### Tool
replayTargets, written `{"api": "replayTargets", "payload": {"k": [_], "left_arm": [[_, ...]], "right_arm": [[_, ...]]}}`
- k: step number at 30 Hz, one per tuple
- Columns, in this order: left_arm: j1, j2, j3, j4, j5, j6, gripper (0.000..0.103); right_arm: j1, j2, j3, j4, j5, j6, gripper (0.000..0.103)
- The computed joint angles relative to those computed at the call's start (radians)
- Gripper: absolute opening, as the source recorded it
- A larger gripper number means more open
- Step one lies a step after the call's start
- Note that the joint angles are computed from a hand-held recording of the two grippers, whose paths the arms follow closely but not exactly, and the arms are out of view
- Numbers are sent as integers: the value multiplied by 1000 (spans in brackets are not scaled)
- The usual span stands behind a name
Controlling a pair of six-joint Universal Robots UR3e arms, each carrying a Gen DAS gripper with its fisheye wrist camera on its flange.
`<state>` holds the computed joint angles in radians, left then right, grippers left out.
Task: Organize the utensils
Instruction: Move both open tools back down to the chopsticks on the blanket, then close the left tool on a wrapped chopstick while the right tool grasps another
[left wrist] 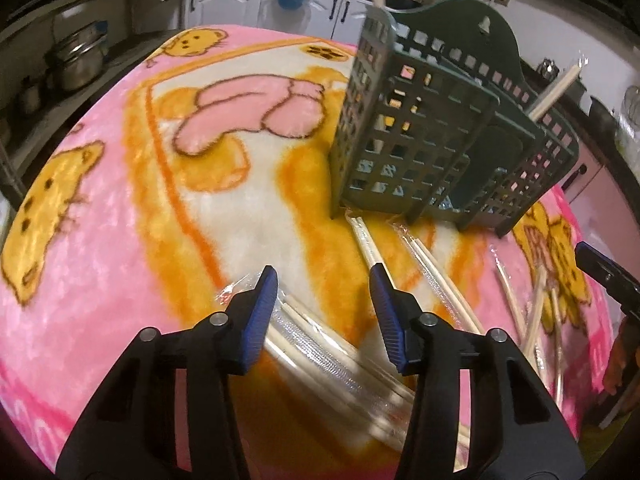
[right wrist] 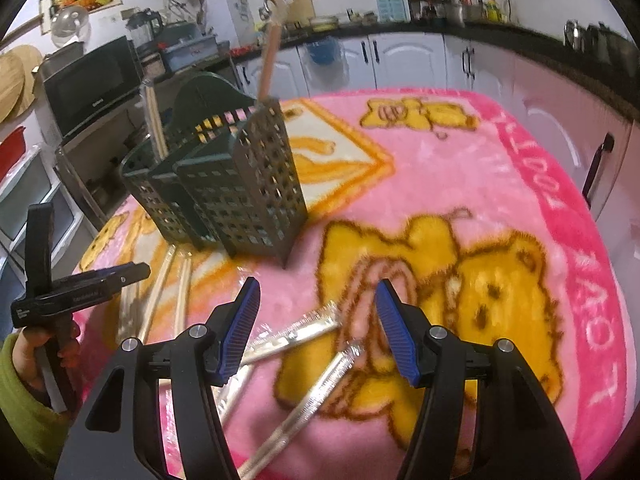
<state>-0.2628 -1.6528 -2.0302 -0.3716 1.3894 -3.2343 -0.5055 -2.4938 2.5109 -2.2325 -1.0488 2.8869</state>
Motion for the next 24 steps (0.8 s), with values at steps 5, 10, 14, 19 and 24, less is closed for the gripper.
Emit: {"api": "replayTargets", "payload": {"k": [5,10,14,19,24], "left_arm": [[-16,-38,24,11,29,-1,25],[6,-47,25,13,15,-5,11],[43,1,-3,-5,-28,-5,14],[52,52,-16,-54,-15,13,30],[45,67,-23,-78,9,24,31]], "right_arm": [[9,78,-8,33,27,-43,58],[55,182,-6,-65,1,-3,58],[62,250,-6,-103,-1,5,58],[69,266,-5,-117,-3,-2,58],[65,278,-5,-123,5,-5,58]]}}
